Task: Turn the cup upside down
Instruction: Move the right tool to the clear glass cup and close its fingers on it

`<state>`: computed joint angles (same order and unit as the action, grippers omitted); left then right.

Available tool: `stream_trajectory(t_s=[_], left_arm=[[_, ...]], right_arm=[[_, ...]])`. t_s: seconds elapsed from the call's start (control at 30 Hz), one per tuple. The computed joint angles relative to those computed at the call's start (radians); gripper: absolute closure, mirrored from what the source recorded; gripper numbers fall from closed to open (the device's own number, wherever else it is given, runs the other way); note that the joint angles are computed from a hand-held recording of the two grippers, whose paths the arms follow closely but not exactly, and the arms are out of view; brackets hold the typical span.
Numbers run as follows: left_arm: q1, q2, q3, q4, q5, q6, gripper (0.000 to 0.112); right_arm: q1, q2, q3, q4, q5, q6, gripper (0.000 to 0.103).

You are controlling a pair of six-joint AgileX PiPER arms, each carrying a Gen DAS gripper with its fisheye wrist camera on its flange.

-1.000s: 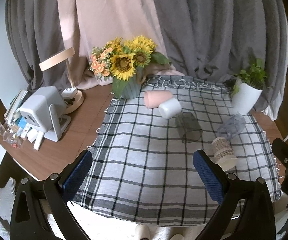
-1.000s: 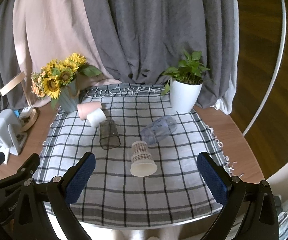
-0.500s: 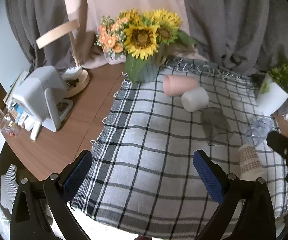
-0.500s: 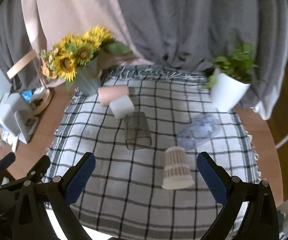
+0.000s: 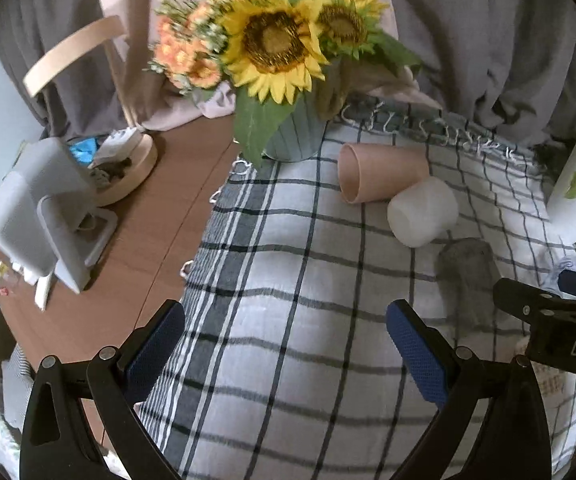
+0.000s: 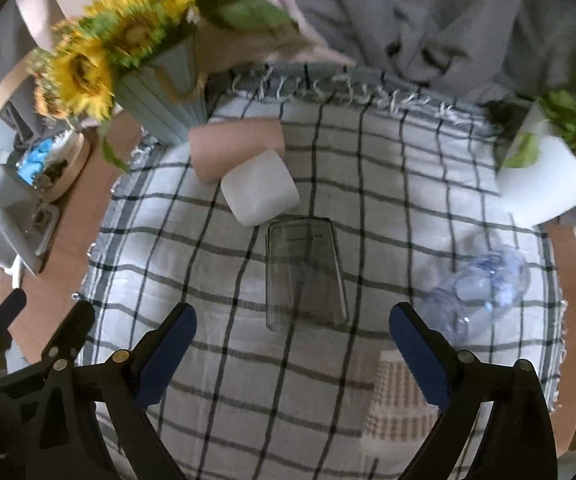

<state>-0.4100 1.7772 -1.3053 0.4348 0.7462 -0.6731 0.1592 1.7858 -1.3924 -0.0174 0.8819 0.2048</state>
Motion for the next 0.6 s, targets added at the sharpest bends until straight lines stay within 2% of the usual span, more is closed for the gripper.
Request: stream_trajectory(t_s=[0.13, 0.4, 0.6], left_arm=[[0.03, 0.083, -0.073, -0.049, 0.017, 0.06, 0.01], [0.063, 0.21, -0.177, -0.105, 0.038, 0.111, 0.01], [0.065, 0.298, -0.264, -0.125, 0.081, 0.155, 0.01]], right_arm=[[-0.018, 0.133, -0.134, 0.043, 0.066, -0.041, 0.006], [-0.041, 0.383, -0.399, 0.061, 0.235, -0.03, 0.016], [-0.024, 0.47, -0.486, 0.026, 0.275, 0.005, 0.021]])
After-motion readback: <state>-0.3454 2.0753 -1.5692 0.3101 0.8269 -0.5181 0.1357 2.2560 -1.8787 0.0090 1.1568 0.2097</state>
